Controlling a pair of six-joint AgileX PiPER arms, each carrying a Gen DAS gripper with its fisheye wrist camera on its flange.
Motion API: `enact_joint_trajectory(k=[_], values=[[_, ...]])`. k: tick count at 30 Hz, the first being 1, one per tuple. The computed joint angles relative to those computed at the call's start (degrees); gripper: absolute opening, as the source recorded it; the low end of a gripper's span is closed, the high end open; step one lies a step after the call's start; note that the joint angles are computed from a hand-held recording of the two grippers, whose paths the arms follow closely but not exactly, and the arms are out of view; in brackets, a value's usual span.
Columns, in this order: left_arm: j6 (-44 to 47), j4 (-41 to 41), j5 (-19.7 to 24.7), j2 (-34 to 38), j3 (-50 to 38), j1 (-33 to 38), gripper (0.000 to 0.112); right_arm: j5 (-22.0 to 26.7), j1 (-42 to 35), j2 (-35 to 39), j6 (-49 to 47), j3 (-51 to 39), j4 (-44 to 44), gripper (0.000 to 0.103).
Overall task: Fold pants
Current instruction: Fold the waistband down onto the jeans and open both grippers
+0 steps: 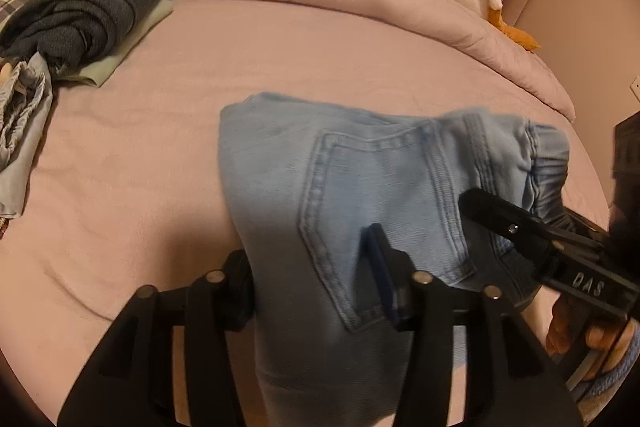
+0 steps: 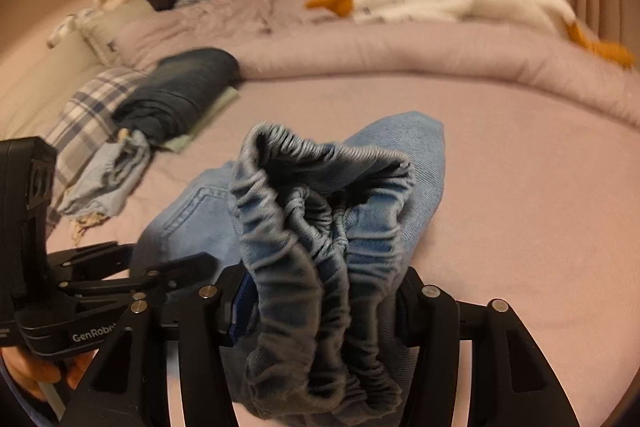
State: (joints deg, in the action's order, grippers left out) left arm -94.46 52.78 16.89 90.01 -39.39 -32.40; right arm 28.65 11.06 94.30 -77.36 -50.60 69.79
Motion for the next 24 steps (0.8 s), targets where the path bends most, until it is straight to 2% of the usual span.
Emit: enact_joint_trajectory(k=[1,3,6,9,12,14,16,18,19,21,23,24], values=[[0.7,-0.7,1.6,0.3,-0.2,-0.4,0.075,0.6,-0.5,1.9,2.1,-1.2,-1.4,0.066],[2.1,-2.2,5.4,0.4,-0.5,-1.5,0.085,3.2,-2.2,4.4,5.4,-3.0,-3.6,0.068],[2.1,-2.3,6.9,-2.3,1.9,-3.3,0.085,7.3,-5.2,6.9,8.2,-4.8,-6.4,0.076],[-2.5,0.3,9.4,-5.3,5.2,-7.2,0.086,10.8,-8.1,6.4,10.3,-4.3,-8.2,0.077],[-7.9,3.0,8.8,-5.3,8.1,-9.4,0.088,8.6,-9.3,2.4,9.3,0.0,-8.4,0.082],[-14.0,7.3,8.3,-4.7,9.3,-10.2,0.09,4.3,-8.6,-0.7,11.2,3.7,-12.2,0.085],[-12.5,4.8,9.1,-4.9,8.5,-10.1,0.09,3.2,-9.4,-1.1,9.2,6.3,-11.7,0.086],[-6.8,-2.2,12.8,-6.4,6.4,-11.4,0.086,3.6,-10.7,-1.1,6.4,7.7,-8.5,0.087],[-6.9,-2.4,15.9,-7.5,5.6,-13.8,0.087,3.1,-10.7,-1.6,5.8,8.2,-8.0,0.087],[-6.8,-3.0,23.3,-10.6,4.2,-19.8,0.088,1.8,-9.6,-3.1,11.0,8.1,-12.3,0.087],[-6.1,-4.7,28.7,-12.6,2.4,-23.6,0.089,2.6,-10.1,-7.4,11.2,9.0,-13.9,0.087],[-5.8,-5.6,31.0,-13.5,1.6,-25.1,0.093,3.5,-10.6,-9.3,10.2,9.5,-14.1,0.087]])
